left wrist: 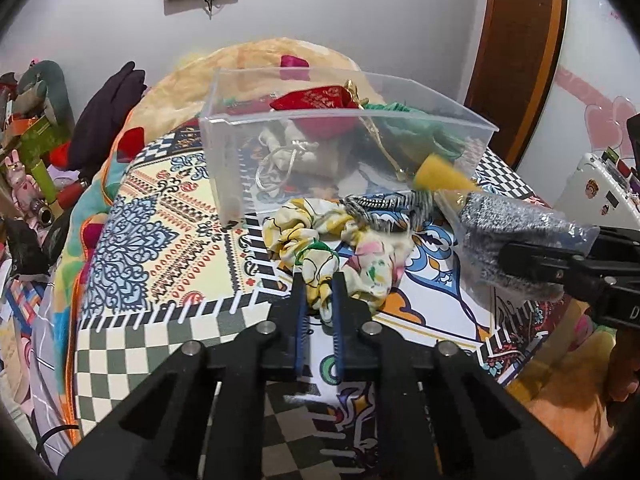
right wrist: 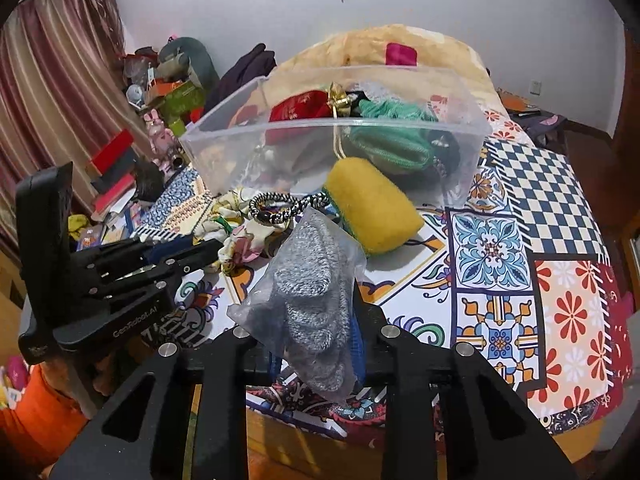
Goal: Organize soft objects
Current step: 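Grasp the floral scrunchie with the left gripper while the right grasps the grey mesh bag, then release the scrunchie and grey mesh bag into the clear box with both grippers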
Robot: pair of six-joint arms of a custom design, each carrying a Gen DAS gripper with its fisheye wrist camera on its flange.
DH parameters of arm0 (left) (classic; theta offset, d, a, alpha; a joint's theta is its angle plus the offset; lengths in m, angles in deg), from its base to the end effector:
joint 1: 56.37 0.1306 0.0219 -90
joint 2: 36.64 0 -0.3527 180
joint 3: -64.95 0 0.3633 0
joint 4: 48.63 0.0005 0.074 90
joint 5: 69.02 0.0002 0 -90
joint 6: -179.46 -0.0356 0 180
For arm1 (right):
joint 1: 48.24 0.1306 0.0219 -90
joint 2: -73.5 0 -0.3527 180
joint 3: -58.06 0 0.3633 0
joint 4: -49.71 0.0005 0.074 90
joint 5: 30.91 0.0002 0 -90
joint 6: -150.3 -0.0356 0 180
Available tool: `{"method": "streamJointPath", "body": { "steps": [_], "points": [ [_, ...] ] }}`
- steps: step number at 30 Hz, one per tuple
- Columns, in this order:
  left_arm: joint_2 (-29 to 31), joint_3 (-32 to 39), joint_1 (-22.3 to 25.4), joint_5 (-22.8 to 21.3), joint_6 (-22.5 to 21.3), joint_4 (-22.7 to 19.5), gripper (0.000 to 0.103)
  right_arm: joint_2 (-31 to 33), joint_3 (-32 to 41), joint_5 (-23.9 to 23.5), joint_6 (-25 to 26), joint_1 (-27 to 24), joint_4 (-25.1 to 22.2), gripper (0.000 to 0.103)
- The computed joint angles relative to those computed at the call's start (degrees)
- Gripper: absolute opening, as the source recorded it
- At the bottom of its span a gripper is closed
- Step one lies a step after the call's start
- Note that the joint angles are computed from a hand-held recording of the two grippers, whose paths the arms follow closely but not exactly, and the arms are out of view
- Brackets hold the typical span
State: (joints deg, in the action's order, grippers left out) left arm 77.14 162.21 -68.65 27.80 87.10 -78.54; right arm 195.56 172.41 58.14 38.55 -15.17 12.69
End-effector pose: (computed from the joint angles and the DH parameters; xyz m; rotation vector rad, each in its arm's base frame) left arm 0.5732 -0.1296 0.2707 0.3602 2.3580 -0.2240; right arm 0.5420 0.3530 0.3035 -0.2454 2.3919 0.4792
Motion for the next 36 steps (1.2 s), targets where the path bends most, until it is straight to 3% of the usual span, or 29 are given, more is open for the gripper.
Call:
{"method": "streamJointPath", "body": {
  "steps": [16, 22, 27, 36],
  "points": [
    [-7.8, -3.1, 0.7, 3.8, 1.2, 6.1, 0.007, -3.0, -0.6, 3.2, 1.0, 0.0, 4.9, 0.024],
    [-6.9, 1.1, -0.2, 3.3, 1.6, 7.6, 0.007, -2.8, 1.8, 6.1, 1.7, -1.2, 5.8, 0.024],
    [-3.7, 7.4, -0.6, 3.9, 2.8, 5.8, 0.007, -1.5, 5.7, 8.6, 2.0, -2.4, 6.3, 0.024],
    [3.9, 18.7, -2.0, -0.1, 1.9, 2.0, 0.007, 3.9, 15.2, 10.1, 2.4, -4.0, 4.5, 0.024]
  ]
}}
